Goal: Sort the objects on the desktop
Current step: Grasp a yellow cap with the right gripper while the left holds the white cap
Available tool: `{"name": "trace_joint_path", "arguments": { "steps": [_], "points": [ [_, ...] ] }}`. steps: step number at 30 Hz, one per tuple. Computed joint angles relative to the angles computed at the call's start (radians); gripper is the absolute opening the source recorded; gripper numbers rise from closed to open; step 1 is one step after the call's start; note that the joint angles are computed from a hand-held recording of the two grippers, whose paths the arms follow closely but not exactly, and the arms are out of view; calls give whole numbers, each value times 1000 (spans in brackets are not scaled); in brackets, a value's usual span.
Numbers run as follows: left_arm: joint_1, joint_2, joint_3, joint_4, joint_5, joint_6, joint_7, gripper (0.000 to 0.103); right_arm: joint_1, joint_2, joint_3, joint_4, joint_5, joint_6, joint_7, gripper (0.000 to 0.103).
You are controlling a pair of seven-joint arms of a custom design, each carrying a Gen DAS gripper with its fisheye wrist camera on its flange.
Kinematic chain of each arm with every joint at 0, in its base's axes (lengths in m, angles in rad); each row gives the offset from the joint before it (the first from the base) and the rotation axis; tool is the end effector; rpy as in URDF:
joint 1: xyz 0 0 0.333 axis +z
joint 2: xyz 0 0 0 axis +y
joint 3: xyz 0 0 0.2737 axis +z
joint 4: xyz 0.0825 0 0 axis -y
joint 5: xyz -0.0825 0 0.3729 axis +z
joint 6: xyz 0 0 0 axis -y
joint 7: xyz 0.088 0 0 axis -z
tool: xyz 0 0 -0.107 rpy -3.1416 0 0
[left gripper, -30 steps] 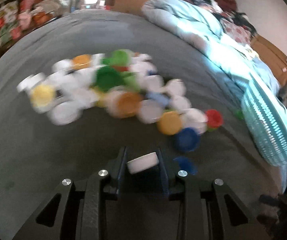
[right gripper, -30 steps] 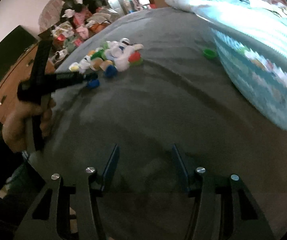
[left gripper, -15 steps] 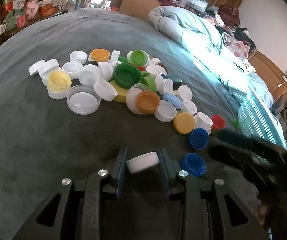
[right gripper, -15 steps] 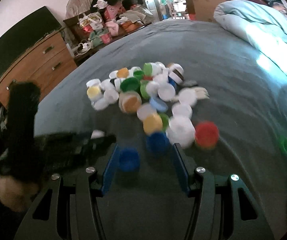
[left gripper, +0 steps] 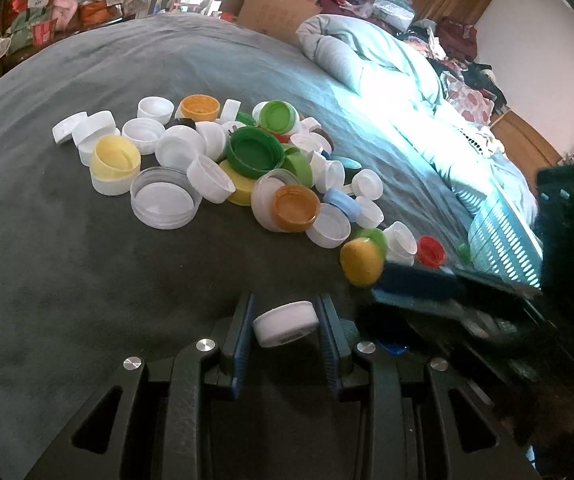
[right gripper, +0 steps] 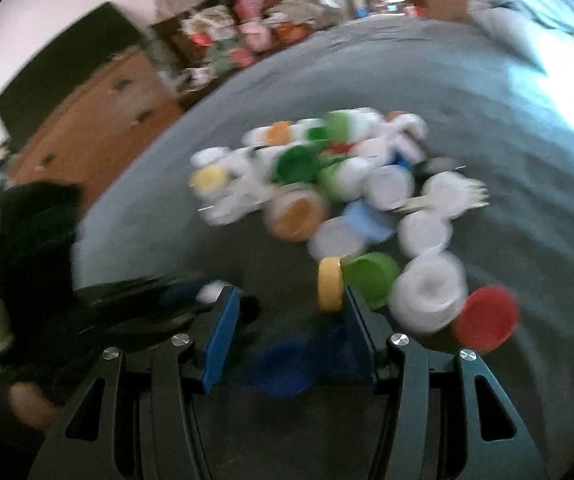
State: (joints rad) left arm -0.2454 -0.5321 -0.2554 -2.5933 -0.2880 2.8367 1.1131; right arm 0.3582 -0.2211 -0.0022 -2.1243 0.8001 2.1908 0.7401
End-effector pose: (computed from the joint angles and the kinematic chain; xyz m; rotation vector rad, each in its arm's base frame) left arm 0.3899 -0.2019 0.4856 -2.1172 1.7675 -1.0852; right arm 0.4767 0.2047 0.5071 -2.2140 0.8984 0.1745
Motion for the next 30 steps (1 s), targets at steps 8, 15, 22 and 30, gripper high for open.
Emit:
{"name": "trace_joint_path", "arguments": {
  "steps": [8, 15, 22, 30],
  "points": [
    [-5, 10, 6, 5, -9, 8, 8, 33, 18, -24, 17, -27, -89, 134, 48, 46],
    [-50, 10, 51, -14, -78, 44, 51, 33, 20, 68, 39, 51, -164, 136, 114, 40],
    [-80, 3, 75, -32, -140, 77, 96, 33, 22, 56, 41, 24, -193, 118, -1, 39],
    [-82, -2, 73, -38, -173, 94, 112, 33, 34, 74, 60, 17, -209, 183, -72, 38]
  ]
}}
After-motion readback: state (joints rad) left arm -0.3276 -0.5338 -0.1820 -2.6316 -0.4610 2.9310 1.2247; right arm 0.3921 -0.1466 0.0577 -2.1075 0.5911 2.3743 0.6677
